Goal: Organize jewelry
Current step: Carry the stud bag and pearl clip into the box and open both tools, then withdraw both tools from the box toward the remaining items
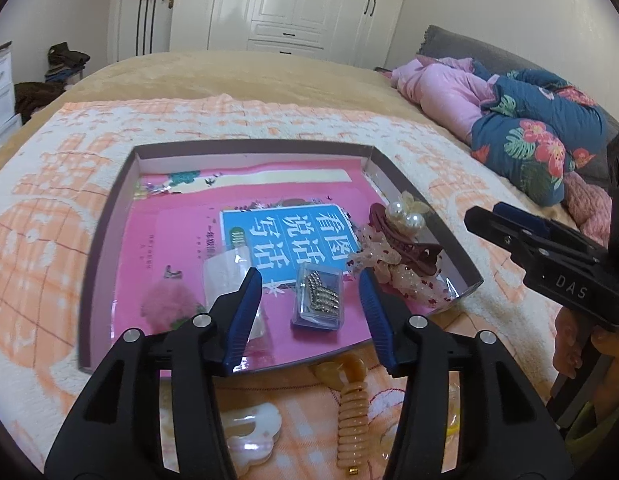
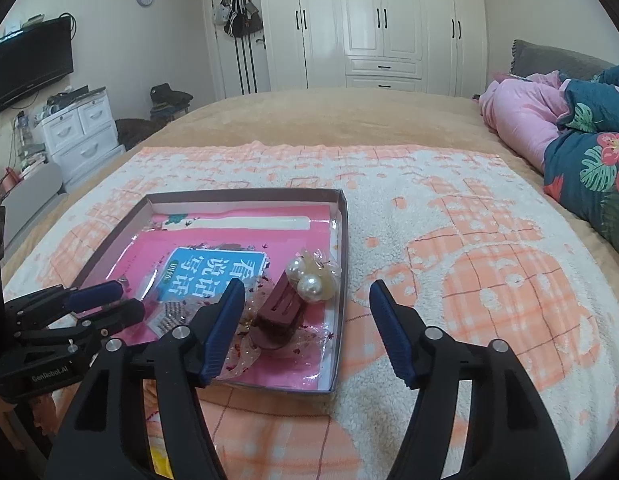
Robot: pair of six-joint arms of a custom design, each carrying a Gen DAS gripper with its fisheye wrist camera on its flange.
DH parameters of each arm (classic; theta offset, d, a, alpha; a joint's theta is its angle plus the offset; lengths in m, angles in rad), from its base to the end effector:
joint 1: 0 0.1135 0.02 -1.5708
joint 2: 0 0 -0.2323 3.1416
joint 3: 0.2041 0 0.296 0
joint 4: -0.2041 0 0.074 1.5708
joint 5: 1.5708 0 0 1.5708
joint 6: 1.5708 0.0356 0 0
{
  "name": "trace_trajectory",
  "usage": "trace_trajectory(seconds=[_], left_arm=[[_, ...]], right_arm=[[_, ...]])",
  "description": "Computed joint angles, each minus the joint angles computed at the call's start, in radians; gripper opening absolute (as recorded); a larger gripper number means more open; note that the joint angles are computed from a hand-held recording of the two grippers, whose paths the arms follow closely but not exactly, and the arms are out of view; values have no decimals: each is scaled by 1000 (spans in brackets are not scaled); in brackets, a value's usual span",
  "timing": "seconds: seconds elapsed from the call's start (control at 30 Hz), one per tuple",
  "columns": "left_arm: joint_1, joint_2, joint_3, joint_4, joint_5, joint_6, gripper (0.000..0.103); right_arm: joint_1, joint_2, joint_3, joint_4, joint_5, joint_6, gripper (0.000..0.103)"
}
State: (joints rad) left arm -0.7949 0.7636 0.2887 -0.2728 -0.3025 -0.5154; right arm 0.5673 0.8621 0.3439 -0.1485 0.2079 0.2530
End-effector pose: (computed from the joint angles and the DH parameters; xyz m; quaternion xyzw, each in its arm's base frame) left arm 0.1593 -0.1472 0.1215 0.0665 0.9056 -0.1314 0.3977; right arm 0.2029 0.1205 0.1311 -0.0953 0.8908 0.0876 0.4356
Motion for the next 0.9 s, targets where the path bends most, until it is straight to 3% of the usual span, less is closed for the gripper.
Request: trace_trajectory(seconds=[0.53,0.9], left_arm=[[-6,-403,-92,-273,-80,-64,83],[-83,-590,-115,-442,-174,-116,86]], right_arm=[[97,-182,-56,-101,76,43,75],[166,-374,-121,-225,119,94,77]])
